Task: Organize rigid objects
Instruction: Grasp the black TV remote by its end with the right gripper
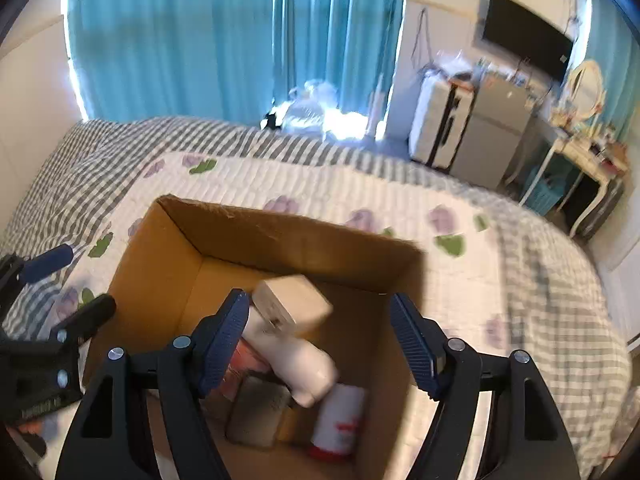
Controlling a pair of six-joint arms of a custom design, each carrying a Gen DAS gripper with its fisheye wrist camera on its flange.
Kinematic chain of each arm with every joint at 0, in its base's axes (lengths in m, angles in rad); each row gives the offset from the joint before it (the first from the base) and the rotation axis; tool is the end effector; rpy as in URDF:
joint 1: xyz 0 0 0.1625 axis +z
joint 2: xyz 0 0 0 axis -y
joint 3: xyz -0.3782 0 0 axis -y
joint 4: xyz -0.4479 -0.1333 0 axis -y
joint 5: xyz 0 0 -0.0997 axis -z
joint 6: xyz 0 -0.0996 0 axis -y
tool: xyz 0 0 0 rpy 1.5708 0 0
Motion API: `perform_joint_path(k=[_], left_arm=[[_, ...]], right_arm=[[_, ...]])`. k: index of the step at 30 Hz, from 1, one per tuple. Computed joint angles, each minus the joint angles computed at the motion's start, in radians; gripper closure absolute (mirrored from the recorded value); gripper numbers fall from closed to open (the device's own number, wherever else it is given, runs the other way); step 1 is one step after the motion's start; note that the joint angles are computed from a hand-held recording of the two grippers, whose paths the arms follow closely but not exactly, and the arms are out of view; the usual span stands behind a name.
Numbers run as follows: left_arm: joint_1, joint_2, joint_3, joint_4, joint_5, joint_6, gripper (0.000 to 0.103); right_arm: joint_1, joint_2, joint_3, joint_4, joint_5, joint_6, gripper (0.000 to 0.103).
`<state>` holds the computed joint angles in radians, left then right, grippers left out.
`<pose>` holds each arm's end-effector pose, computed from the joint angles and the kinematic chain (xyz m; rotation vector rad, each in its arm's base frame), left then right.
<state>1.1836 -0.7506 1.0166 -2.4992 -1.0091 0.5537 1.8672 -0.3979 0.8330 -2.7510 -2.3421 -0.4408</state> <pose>-0.1443 -0.8474 0.2976 0.8857 2.2728 -0.7736 0.3171 -0.8196 0.1354 0.4692 -2.1881 0.7968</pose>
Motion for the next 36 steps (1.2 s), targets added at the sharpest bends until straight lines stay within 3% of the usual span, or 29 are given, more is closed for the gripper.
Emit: perform_joint_path(k=[3,8,13,18,22,28,34,36], left_arm=[[-0.009,-0.06,0.075,-0.028,0.003,0.008,0.023],[-0.017,-0.173,0.222,-0.064,0.01,-0.005,0.009],[-0.023,-0.263,0.369,-0.088,0.046,-0.027,0.009],[-0.011,-0.295,0.464,-0.107,0.066,-0.05,0.009],[0.003,-0.295,0.519,-0.157,0.103,-0.047,0.009],[0.018,-0.275,0.543,-0.208,0.163,-0.036,0.009],[0.04,-0.259,0.501,-0.151,0.183,-0.12,0.009],[0.047,-0.263,0.491,-0.133,0.165,-0.15,0.009]], right_arm=[[0.019,-0.095,0.143,-0.076,-0.006,-0.005,0.028],[0.047,-0.247,0.399,-0.192,-0.014,0.013,0.021],[0.042,-0.337,0.6,-0.285,-0.021,0.06,0.021],[0.012,-0.366,0.734,-0.366,0.048,0.083,0.021],[-0.005,-0.328,0.755,-0.382,0.063,0.022,0.021],[-0.02,-0.259,0.7,-0.308,0.109,-0.037,0.021],[-0.023,-0.158,0.578,-0.213,0.129,-0.125,0.022],[-0.023,-0.125,0.542,-0.21,0.117,-0.153,0.029]])
